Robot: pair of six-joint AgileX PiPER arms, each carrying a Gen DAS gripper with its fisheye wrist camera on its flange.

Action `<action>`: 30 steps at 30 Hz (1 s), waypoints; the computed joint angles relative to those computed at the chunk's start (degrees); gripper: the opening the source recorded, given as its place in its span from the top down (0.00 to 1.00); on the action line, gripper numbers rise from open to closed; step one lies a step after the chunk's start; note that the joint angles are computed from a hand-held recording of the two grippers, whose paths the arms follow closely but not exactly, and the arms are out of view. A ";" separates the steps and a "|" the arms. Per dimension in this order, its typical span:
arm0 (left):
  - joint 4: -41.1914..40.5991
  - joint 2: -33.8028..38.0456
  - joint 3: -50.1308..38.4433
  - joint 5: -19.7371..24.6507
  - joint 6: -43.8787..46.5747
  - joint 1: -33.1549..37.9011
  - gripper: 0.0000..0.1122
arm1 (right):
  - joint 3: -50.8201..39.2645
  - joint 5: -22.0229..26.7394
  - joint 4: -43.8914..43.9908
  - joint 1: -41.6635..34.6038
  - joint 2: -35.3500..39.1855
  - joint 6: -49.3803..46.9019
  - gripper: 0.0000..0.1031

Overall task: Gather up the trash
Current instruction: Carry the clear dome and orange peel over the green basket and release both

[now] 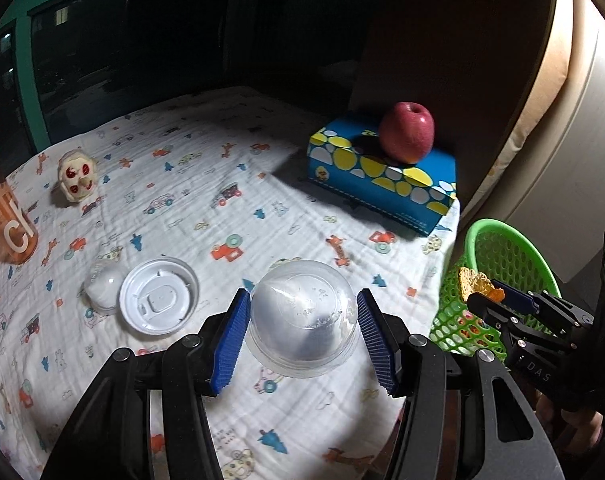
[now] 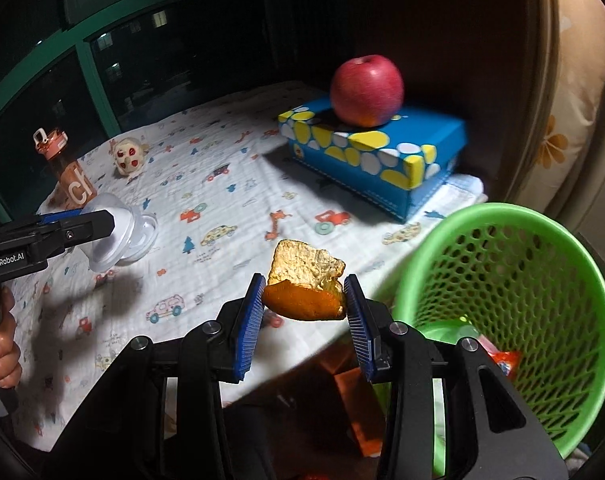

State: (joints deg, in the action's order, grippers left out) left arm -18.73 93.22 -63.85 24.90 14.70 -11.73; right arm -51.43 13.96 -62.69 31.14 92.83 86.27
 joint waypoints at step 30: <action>11.07 21.36 -29.76 9.61 -15.95 -27.92 0.52 | 25.54 -10.36 5.08 -30.43 -20.35 -10.37 0.40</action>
State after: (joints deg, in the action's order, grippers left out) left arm -7.66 114.59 -93.61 34.51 -1.25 -39.64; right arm -25.89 3.60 -57.61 0.71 72.48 75.90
